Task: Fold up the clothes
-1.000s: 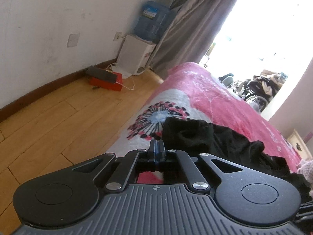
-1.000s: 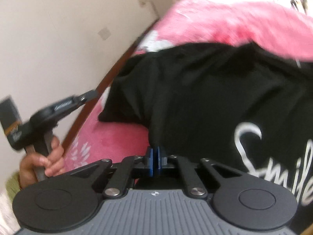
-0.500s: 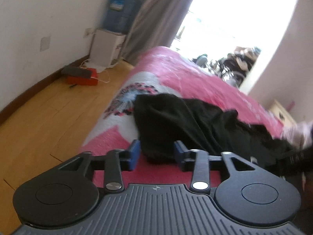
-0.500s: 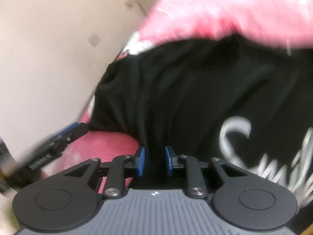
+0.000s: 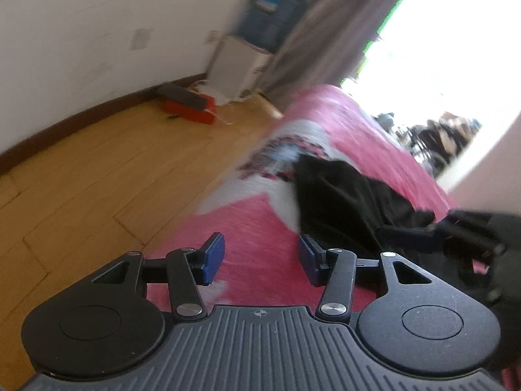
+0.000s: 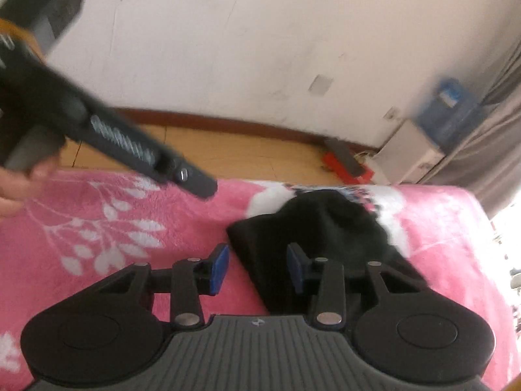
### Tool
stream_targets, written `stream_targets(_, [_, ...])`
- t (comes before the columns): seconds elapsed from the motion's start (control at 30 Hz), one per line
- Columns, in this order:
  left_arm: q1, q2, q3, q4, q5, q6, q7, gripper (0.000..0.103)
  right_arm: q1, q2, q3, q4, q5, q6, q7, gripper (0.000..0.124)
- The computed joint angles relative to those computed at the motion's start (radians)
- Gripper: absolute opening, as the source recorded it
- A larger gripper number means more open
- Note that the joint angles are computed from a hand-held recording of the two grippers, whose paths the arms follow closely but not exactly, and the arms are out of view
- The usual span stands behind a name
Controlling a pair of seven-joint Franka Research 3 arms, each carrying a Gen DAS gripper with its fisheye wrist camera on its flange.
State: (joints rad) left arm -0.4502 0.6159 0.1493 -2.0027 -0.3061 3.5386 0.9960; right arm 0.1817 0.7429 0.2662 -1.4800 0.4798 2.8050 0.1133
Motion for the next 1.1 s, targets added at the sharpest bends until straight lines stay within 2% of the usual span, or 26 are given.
stream_targets(0.03, [-0.001, -0.001, 0.003, -0.004, -0.013, 0.002, -0.007, 0.050, 0.011, 0.013, -0.012, 0.015, -0.005, -0.002, 0.018, 0.037])
stream_targets(0.07, [0.005, -0.003, -0.001, -0.010, -0.017, 0.005, -0.015, 0.050, 0.016, 0.023, -0.018, 0.030, -0.003, -0.003, 0.043, 0.013])
stream_targets(0.1, [0.016, -0.005, -0.010, -0.015, -0.014, 0.010, -0.023, 0.050, 0.013, 0.028, -0.020, 0.045, 0.012, -0.004, 0.079, 0.004])
stream_targets(0.17, [0.031, -0.008, -0.022, -0.024, -0.002, 0.019, -0.029, 0.050, -0.006, 0.038, -0.012, 0.088, 0.061, -0.024, 0.171, 0.004])
stream_targets(0.33, [0.046, 0.001, -0.041, -0.018, 0.036, 0.041, -0.004, 0.050, -0.103, 0.119, -0.016, 0.336, 0.237, -0.269, 0.584, 0.004])
stream_targets(0.4, [0.039, 0.012, -0.036, 0.000, 0.047, 0.038, 0.020, 0.050, -0.139, 0.171, -0.020, 0.438, 0.295, -0.341, 0.768, 0.004])
stream_targets(0.43, [0.031, 0.020, -0.031, 0.013, 0.050, 0.036, 0.035, 0.050, -0.156, 0.194, -0.021, 0.474, 0.319, -0.362, 0.852, 0.004])
stream_targets(0.53, [0.065, 0.040, -0.065, 0.057, 0.105, 0.022, 0.043, 0.050, -0.195, 0.234, -0.030, 0.516, 0.356, -0.393, 1.060, 0.004])
stream_targets(0.6, [0.080, 0.055, -0.080, 0.091, 0.141, 0.010, 0.045, 0.050, -0.216, 0.240, -0.032, 0.507, 0.366, -0.393, 1.139, 0.004])
stream_targets(0.67, [0.084, 0.071, -0.085, 0.126, 0.166, -0.006, 0.044, 0.050, -0.236, 0.241, -0.026, 0.490, 0.373, -0.389, 1.168, 0.004])
stream_targets(0.8, [0.088, 0.101, -0.094, 0.193, 0.208, -0.027, 0.029, 0.050, -0.264, 0.210, -0.011, 0.425, 0.386, -0.379, 1.130, 0.004])
stream_targets(1.0, [0.057, 0.147, -0.068, 0.293, 0.222, -0.054, 0.000, 0.050, -0.273, 0.143, 0.009, 0.344, 0.379, -0.364, 0.864, 0.004])
stream_targets(1.1, [0.033, 0.180, -0.037, 0.358, 0.218, -0.070, -0.007, 0.050, -0.260, 0.104, -0.007, 0.288, 0.388, -0.341, 0.818, 0.005])
